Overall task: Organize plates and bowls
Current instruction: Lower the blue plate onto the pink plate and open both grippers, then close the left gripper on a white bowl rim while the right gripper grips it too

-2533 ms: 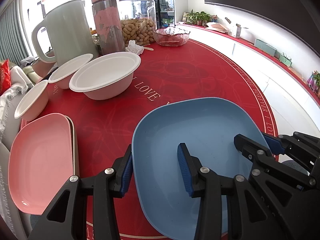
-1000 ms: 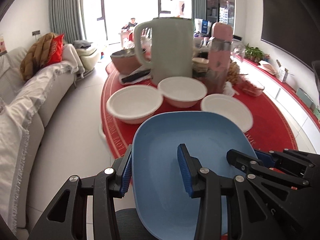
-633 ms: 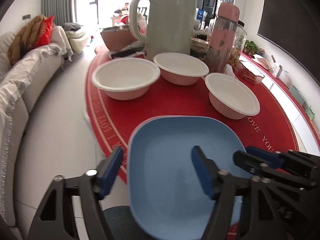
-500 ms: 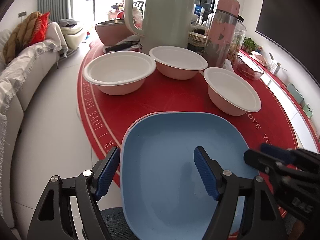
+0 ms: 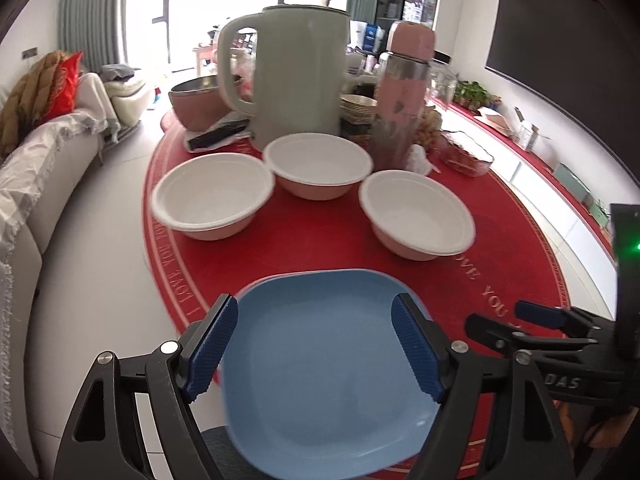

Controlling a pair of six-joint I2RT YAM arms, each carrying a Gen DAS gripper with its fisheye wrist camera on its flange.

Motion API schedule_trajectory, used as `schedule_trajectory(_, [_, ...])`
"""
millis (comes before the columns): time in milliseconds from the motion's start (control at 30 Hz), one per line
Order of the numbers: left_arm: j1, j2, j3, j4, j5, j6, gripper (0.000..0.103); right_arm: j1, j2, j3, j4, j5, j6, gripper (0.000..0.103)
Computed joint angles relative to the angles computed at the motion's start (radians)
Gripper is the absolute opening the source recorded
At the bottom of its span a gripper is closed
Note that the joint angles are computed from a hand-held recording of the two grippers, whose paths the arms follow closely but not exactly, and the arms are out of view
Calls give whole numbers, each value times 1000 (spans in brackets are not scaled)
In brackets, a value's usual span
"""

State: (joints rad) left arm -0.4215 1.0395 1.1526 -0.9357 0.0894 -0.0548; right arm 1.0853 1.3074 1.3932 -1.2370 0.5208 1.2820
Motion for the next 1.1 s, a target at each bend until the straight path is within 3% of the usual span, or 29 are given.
schedule_trajectory(267, [-49,185,167,-93,27,-101,82,-79,-124,-83,-1,-25,-31,90])
schedule_trajectory(500, [-86,381,359,-139,19,-184,82,-282,-205,-111,35,-128,-171,90])
schedule_trajectory(700, [-131,565,513,-167,-62,-238,82,-457,-136,-69,98,-237,-349,90])
schedule_trajectory(1100, [-97,831,715,-291,-2,-328,82,-619,37,-21,199,-363,-535,90])
